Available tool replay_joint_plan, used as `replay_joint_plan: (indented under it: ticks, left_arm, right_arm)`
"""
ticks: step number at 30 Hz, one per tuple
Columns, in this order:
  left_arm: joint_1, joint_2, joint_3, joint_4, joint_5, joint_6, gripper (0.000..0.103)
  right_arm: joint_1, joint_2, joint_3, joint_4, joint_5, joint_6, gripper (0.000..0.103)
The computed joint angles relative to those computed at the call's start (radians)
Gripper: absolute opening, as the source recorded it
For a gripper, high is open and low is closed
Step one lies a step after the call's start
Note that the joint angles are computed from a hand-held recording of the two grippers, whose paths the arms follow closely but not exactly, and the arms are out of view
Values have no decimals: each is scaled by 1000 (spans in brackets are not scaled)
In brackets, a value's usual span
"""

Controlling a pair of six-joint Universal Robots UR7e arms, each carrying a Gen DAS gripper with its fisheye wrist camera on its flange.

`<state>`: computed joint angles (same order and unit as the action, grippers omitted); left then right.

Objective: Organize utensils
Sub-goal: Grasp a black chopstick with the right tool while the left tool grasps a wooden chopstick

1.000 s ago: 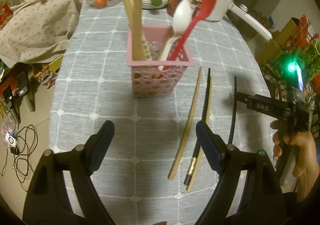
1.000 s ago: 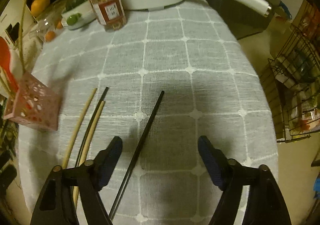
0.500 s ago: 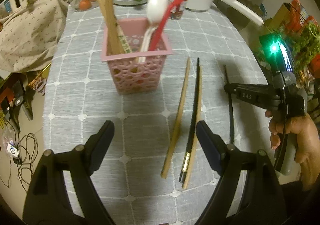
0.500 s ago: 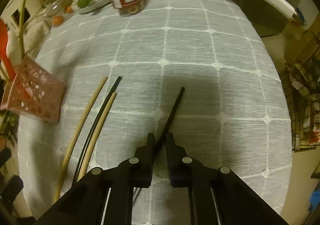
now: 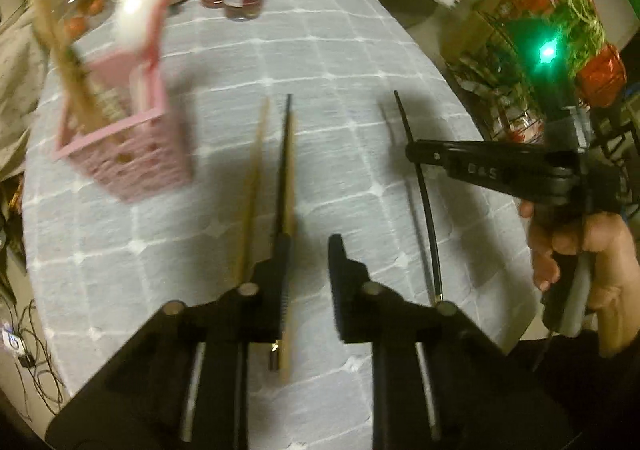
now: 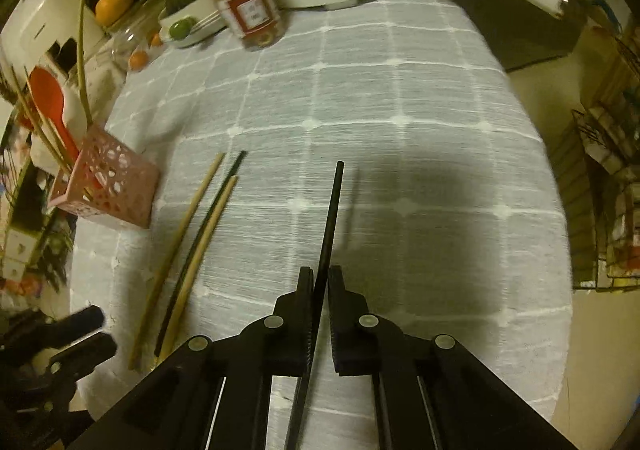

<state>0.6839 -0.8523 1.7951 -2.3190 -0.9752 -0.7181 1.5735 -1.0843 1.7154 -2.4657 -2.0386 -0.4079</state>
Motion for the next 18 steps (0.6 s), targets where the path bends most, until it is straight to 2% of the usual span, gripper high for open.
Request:
replay_joint_plan:
  ticks: [7, 12, 18]
  left_arm:
    - [56, 129, -162, 78, 4, -5, 12]
    - [76, 166, -230, 166, 40, -58, 12]
    - [93, 196, -275, 227, 38, -86, 12]
  right_arm:
    - [-31, -36, -6, 28, 52, 19, 7]
    - [-41, -47, -2, 37, 62, 8, 7]
    - [-43, -41, -7, 50, 58, -9, 7]
